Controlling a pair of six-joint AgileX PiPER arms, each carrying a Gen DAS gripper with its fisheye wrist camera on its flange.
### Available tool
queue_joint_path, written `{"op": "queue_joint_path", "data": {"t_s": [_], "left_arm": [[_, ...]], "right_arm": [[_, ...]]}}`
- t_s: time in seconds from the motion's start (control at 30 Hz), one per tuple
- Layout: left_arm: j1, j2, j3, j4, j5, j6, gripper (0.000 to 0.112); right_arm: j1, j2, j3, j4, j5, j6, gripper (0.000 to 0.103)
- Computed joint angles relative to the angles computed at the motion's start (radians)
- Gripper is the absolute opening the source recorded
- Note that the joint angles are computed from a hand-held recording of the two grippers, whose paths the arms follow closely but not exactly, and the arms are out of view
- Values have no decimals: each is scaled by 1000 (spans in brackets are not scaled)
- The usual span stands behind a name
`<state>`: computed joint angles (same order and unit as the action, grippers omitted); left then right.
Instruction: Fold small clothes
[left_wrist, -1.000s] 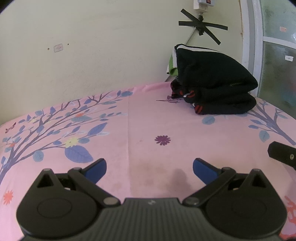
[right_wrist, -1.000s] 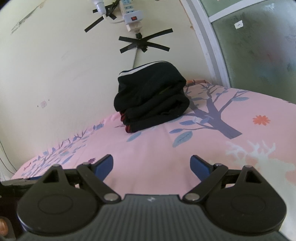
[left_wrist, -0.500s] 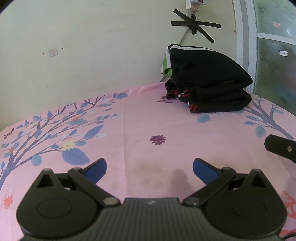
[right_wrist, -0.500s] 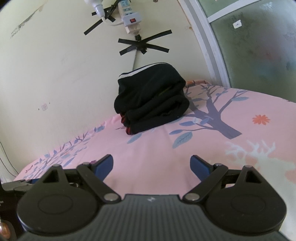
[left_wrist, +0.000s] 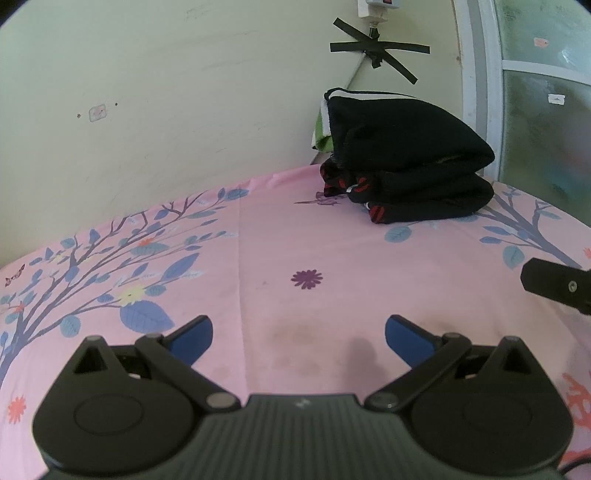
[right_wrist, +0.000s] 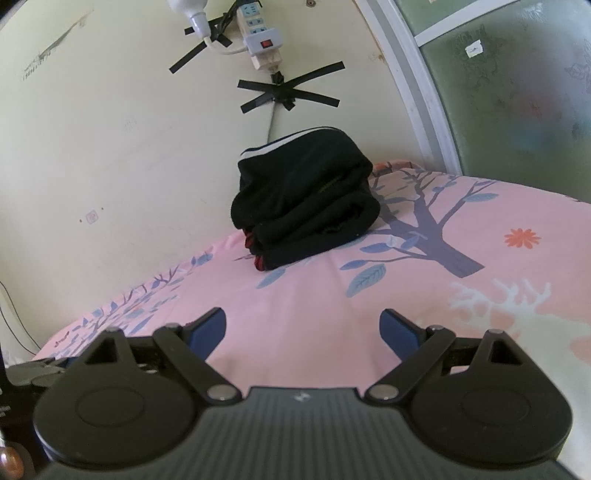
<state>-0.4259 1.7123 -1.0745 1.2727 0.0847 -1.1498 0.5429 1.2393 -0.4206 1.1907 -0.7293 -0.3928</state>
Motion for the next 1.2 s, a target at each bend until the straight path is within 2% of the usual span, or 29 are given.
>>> {"op": "queue_joint_path", "data": {"t_s": [0.4, 0.57, 0.73, 1.2], "left_arm": [[-1, 2, -3, -62, -2, 60, 103], [-1, 2, -3, -60, -2, 58, 103], [-1, 0, 3, 7, -6, -1, 103], [-2, 1, 3, 15, -4, -11, 103]], "right_arm": [[3, 3, 0, 1, -4, 3, 86], [1, 4, 1, -4, -3, 6, 86], [2, 4, 0, 0, -2, 3, 86], [4, 8, -7, 4, -2, -1, 86]]}}
